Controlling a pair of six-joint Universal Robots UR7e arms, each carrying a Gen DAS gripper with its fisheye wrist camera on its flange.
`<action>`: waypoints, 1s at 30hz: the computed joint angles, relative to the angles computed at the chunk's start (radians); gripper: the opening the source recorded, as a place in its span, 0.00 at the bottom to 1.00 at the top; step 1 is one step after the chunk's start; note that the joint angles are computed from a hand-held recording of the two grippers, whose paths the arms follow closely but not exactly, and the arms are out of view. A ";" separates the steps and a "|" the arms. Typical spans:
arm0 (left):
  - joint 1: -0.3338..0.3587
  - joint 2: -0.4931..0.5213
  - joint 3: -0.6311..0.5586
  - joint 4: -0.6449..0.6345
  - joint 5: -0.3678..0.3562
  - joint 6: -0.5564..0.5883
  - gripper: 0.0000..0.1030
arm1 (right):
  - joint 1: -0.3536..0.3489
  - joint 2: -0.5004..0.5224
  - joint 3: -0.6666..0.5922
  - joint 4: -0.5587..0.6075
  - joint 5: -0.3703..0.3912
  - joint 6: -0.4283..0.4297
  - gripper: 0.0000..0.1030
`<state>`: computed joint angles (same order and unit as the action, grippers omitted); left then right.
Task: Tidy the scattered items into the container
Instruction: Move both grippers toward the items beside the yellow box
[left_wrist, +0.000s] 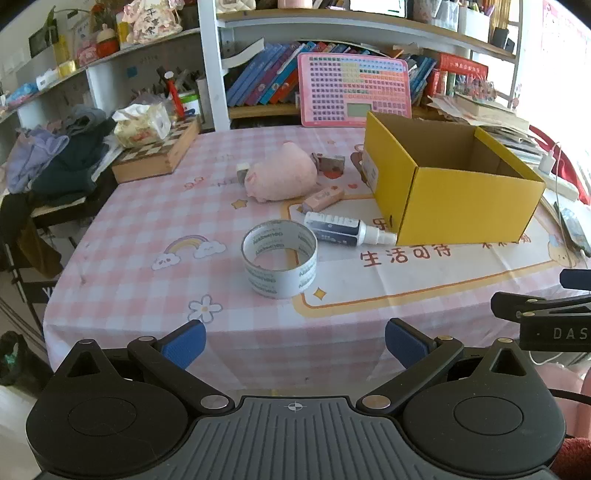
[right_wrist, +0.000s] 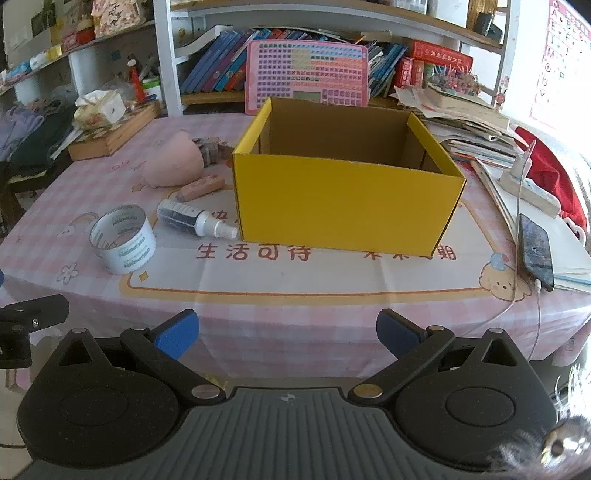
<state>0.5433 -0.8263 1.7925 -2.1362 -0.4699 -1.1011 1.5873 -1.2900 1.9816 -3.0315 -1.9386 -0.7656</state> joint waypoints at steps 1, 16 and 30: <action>0.000 0.000 0.001 -0.004 -0.001 0.004 1.00 | 0.000 0.001 -0.001 0.002 0.001 -0.001 1.00; 0.005 -0.001 0.005 -0.054 -0.008 0.031 1.00 | 0.003 0.008 -0.013 -0.002 0.001 -0.012 1.00; 0.010 0.020 -0.044 0.047 0.002 -0.044 1.00 | -0.016 0.011 -0.029 -0.010 0.072 -0.071 1.00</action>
